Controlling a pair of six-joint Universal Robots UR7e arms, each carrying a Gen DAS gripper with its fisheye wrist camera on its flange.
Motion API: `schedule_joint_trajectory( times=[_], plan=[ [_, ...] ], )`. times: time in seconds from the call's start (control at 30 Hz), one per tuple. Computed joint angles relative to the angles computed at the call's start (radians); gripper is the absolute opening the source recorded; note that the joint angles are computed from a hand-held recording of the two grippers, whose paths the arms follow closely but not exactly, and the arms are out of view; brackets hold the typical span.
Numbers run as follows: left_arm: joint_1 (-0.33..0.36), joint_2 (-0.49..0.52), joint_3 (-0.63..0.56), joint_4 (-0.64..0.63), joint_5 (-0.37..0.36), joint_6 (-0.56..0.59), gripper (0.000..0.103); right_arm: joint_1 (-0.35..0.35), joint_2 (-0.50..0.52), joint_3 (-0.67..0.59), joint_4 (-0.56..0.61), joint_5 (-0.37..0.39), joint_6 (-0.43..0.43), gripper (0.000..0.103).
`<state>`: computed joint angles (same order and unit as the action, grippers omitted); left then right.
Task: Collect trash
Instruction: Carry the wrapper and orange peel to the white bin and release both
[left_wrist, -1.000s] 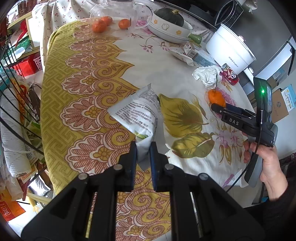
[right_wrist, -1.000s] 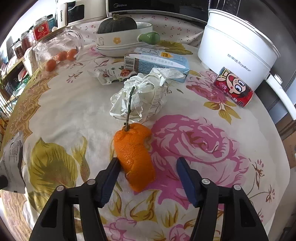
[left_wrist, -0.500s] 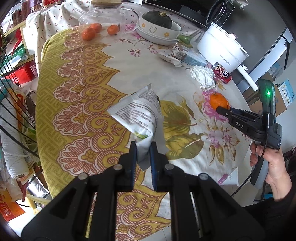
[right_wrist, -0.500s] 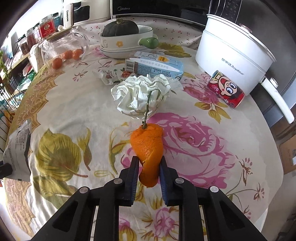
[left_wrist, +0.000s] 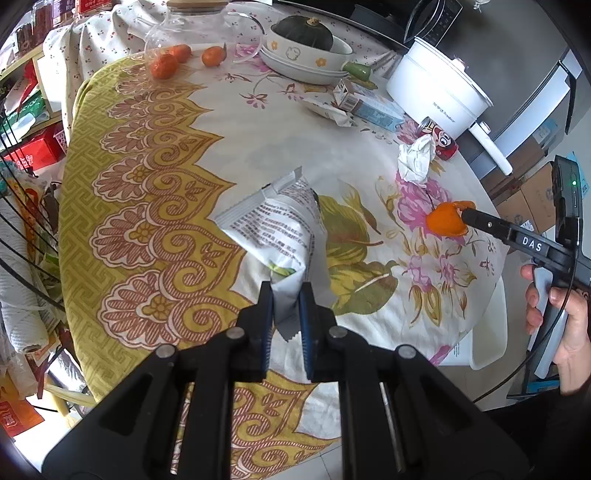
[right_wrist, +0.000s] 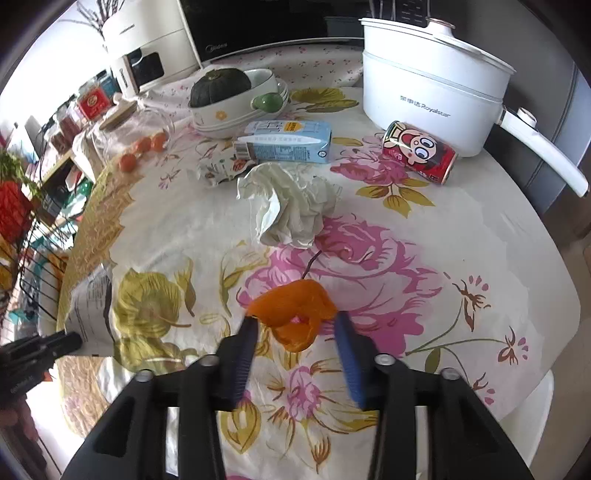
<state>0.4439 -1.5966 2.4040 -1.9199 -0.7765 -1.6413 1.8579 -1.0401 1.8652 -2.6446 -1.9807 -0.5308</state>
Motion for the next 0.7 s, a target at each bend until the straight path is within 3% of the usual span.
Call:
schedule_joint_trajectory(
  times=[0.33, 0.4, 0.57, 0.7],
  plan=[
    [0.014, 0.009, -0.008, -0.008, 0.0, 0.012, 0.015, 0.012, 0.105, -0.037, -0.011, -0.063, 0.029, 0.065],
    [0.017, 0.017, -0.012, -0.015, 0.0, 0.022, 0.015, 0.011, 0.121, -0.029, -0.032, -0.081, 0.014, 0.061],
    [0.019, 0.033, -0.017, -0.024, -0.006, 0.029, 0.015, 0.017, 0.131, -0.009, -0.061, -0.084, -0.044, 0.025],
    [0.014, 0.033, -0.023, -0.007, -0.007, 0.019, 0.015, 0.031, 0.125, 0.004, -0.065, -0.093, -0.083, 0.02]
  ],
)
